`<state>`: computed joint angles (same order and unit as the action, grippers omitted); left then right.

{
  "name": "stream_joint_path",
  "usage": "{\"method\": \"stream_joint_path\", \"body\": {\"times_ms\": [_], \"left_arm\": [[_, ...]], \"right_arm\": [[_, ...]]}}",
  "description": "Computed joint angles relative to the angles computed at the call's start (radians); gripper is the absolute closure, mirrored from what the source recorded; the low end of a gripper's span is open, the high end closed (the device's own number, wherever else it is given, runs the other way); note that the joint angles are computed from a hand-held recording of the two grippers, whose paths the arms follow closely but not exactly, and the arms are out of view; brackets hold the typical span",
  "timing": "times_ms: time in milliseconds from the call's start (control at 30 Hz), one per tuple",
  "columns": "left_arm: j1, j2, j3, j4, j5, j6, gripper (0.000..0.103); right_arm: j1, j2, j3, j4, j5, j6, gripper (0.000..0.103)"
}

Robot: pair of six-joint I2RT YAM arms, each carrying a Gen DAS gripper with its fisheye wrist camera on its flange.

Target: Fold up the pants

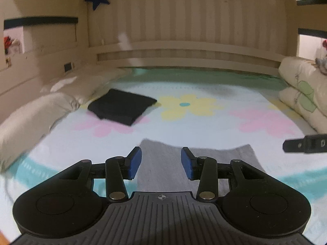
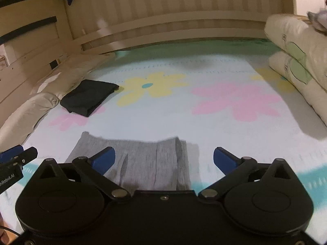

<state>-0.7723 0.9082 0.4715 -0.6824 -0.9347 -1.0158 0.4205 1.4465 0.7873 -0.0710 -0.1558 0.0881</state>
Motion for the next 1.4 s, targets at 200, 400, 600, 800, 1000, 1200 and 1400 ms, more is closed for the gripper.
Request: {"method": "stream_joint_path", "body": {"times_ms": [200,400,600,800,1000,1200,1400], "left_arm": [[-0.150,0.068,0.047,-0.188,0.038,-0.224,0.062],[-0.296,0.166,0.065,-0.276,0.052,-0.460,0.062],[-0.300,0.230,0.054,-0.245,0.076,-0.505,0.062],[-0.267,0.228,0.033,-0.203,0.110,-0.490,0.062],[-0.274,0.220,0.034,-0.209,0.131,-0.483,0.062],[-0.280,0.216,0.044,-0.230,0.130,-0.500,0.062],[-0.283,0.223,0.050,-0.235,0.133,-0.499,0.062]], "right_arm": [[-0.002,-0.093,-0.041,-0.155,0.034,0.036,0.001],[-0.021,-0.209,-0.114,-0.236,0.019,0.006,0.001],[0.029,-0.271,-0.178,-0.229,0.100,-0.007,0.001],[0.045,-0.252,-0.177,-0.227,0.083,0.013,0.001],[0.100,-0.215,-0.160,-0.250,0.123,0.026,0.001],[0.132,-0.203,-0.163,-0.262,0.163,0.019,0.001],[0.133,-0.203,-0.167,-0.258,0.182,0.026,0.001]]}}
